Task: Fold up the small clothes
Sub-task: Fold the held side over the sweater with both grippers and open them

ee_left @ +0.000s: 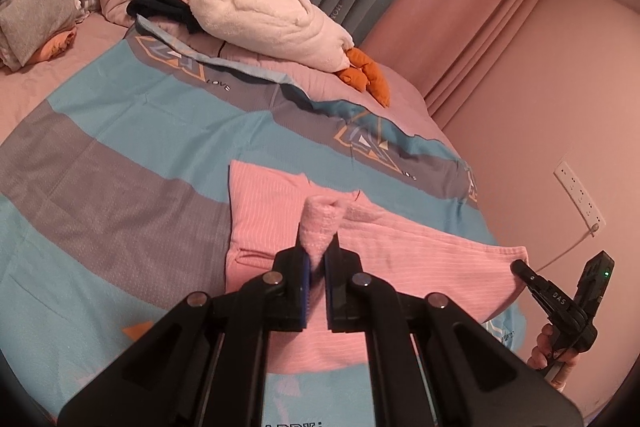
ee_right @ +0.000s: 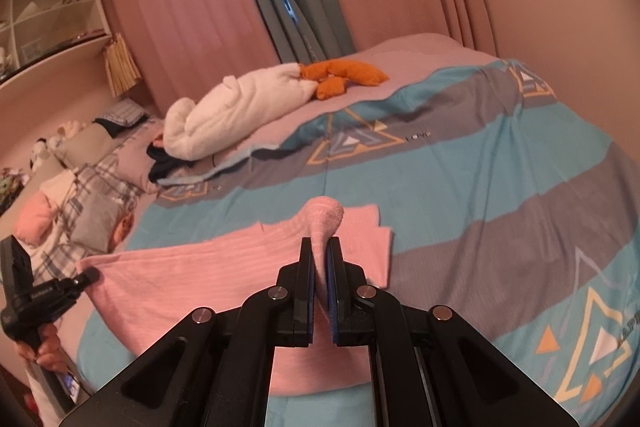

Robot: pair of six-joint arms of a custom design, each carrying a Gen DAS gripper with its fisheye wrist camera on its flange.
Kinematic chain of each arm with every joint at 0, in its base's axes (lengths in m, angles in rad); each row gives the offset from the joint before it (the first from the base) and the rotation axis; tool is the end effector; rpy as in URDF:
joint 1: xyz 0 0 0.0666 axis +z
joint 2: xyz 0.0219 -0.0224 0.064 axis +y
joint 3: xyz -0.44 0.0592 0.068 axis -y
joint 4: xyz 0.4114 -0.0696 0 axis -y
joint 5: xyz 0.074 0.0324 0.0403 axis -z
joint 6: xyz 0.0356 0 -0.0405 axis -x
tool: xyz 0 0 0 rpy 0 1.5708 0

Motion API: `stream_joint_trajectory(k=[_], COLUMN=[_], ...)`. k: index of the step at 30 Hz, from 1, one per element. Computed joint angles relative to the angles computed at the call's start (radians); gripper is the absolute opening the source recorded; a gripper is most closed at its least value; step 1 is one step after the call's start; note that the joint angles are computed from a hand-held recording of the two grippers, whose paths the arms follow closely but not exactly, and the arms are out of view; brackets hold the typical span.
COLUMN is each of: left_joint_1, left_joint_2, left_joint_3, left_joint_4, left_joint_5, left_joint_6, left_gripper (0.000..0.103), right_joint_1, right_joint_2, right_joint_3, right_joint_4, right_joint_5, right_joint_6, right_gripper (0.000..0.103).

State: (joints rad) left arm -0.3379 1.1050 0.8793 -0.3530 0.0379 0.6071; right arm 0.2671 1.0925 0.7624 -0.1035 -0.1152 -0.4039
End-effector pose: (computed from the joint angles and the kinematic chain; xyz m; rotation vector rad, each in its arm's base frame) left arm 0.3557 -0.1268 0.4021 -0.2738 2.1910 -0.5811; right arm 0.3541 0.1007 0.3730 0.0645 2.0423 0.5408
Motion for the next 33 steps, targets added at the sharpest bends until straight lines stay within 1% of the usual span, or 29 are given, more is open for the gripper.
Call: stream_joint_trajectory(k=[4,10,20,25,28,30,33], left_joint_1=[0.008,0.014,0.047,0.071,0.080,0.091,0.107], left_joint_2=[0.007,0.027,0.079,0.120,0.151,0.178,0.222], left_joint_3=[0.017,0.040,0.088,0.118,0.141,0.160,0.191], left_joint_4=[0.005,0.008,0.009,0.018,0.013,0.008,0.002], left_joint_5=[0.001,0.000,0.022,0.037,0.032,0.041,0.058], left_joint_6=[-0.002,-0.018,-0.033,-0.035,-0.043,-0.042,-0.045], left_gripper=[0.005,0.005,0.005,0.005,0.005,0.005,0.005], right_joint_1=[-0.008,-0.009,-0.021,-0.029,-0.035,-0.038,-0.036], right_joint_2=[0.001,0.026,0.074,0.115,0.152,0.179,0.227], right_joint_3=[0.009,0.035,0.088,0.129,0.168,0.195,0.238], right_joint_4=[0.008,0.003,-0.009,-0.020,-0.037,-0.048,-0.072], right_joint_5=[-0.010,-0.001,-0.008,-0.011,-0.025,-0.031,-0.013], right_joint_6=[0.002,0.011,0.028,0.038,0.044,0.051,0.063], right_gripper=[0.007,0.007,0.007,0.007,0.007,0.007,0.007])
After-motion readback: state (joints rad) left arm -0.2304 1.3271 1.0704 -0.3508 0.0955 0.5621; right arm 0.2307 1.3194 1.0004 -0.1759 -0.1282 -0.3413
